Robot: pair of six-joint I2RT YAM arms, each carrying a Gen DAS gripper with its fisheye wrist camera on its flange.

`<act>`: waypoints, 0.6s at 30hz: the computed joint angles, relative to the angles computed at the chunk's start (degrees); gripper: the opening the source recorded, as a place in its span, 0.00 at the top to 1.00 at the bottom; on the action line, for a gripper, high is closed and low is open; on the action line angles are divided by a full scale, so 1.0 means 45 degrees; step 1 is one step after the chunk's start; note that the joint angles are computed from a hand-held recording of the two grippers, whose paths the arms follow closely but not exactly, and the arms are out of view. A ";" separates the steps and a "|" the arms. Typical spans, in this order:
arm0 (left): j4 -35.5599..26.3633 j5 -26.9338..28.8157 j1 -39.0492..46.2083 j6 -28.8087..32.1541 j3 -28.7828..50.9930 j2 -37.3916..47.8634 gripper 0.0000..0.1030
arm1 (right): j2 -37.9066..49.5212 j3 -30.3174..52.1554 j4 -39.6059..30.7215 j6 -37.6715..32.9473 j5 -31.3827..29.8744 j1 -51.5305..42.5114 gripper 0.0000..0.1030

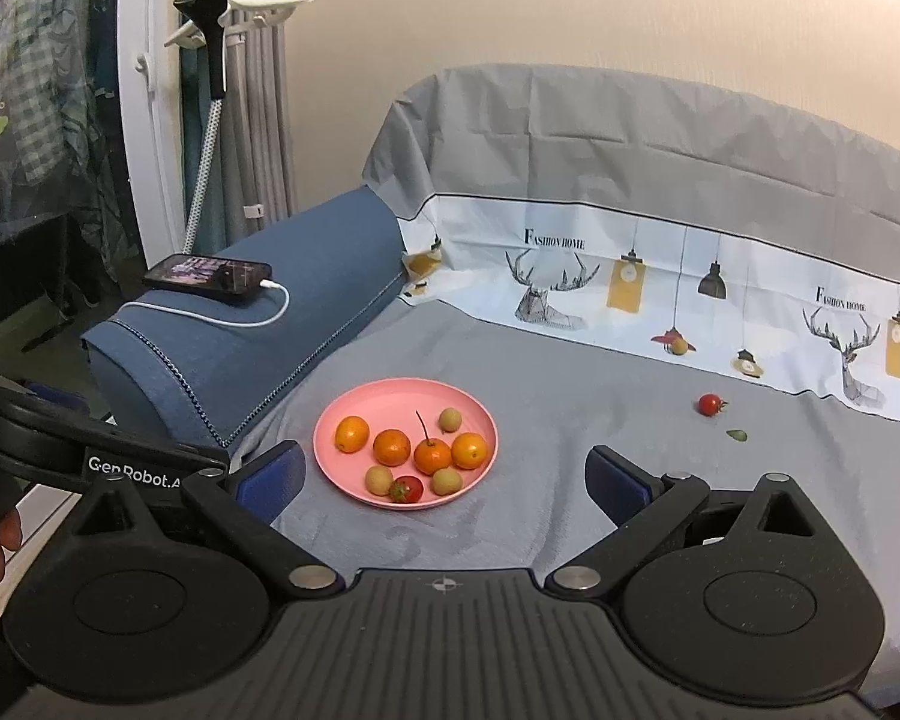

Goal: Organize fruits
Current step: 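Lift both tools back from the plate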

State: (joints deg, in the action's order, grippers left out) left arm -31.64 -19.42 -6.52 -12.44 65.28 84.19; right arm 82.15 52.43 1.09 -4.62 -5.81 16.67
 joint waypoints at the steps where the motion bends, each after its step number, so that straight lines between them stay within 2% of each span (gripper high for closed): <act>1: -0.0004 0.0048 0.0038 0.0014 0.0001 -0.0021 0.00 | -0.0096 -0.0068 0.0024 0.0004 0.0028 0.0004 0.04; 18: -0.0136 0.0131 0.0043 0.0048 -0.0020 -0.0154 0.00 | -0.0341 -0.0196 -0.0073 0.0115 0.0310 0.0157 0.03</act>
